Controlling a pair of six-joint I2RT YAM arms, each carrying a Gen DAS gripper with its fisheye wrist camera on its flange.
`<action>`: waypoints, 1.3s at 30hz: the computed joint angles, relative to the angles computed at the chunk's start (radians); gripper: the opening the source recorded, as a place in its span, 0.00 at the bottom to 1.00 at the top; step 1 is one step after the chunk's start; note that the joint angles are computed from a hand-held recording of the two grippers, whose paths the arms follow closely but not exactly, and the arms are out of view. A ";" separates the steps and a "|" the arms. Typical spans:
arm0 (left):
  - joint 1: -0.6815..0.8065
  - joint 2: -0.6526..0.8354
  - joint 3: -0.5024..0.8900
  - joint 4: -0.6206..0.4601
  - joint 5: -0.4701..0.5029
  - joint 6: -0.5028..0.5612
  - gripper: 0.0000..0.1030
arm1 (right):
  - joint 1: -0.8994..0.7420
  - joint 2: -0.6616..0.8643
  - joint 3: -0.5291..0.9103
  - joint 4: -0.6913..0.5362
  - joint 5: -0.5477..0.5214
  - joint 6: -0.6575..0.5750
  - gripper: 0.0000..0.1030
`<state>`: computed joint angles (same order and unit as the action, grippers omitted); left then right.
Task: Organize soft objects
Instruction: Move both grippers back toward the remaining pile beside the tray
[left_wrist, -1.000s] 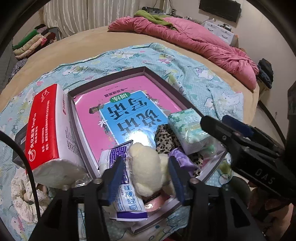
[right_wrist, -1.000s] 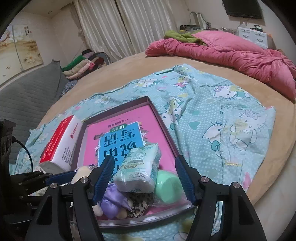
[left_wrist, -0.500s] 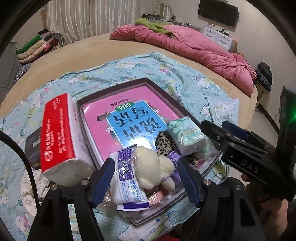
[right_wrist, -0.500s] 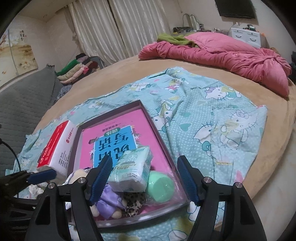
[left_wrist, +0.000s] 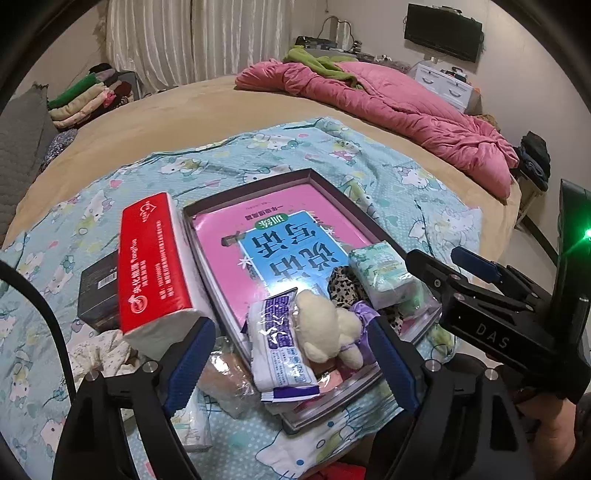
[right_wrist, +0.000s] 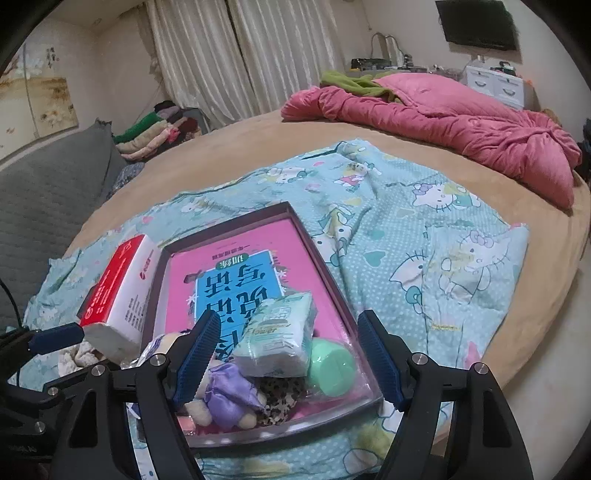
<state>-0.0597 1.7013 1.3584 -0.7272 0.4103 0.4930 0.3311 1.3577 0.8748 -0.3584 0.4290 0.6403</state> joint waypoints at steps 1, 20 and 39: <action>0.003 0.000 0.001 -0.001 0.002 0.001 0.82 | 0.005 0.001 0.005 -0.006 0.005 0.001 0.75; 0.175 0.030 0.105 -0.082 0.043 0.060 0.82 | 0.149 0.051 0.167 -0.123 0.085 -0.009 0.76; 0.395 0.144 0.339 -0.185 0.108 0.096 0.82 | 0.320 0.158 0.366 -0.216 0.141 -0.036 0.76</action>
<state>0.3357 1.8453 1.6976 -0.9120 0.5188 0.5890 0.6508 1.5159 1.2403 -0.5748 0.5697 0.6041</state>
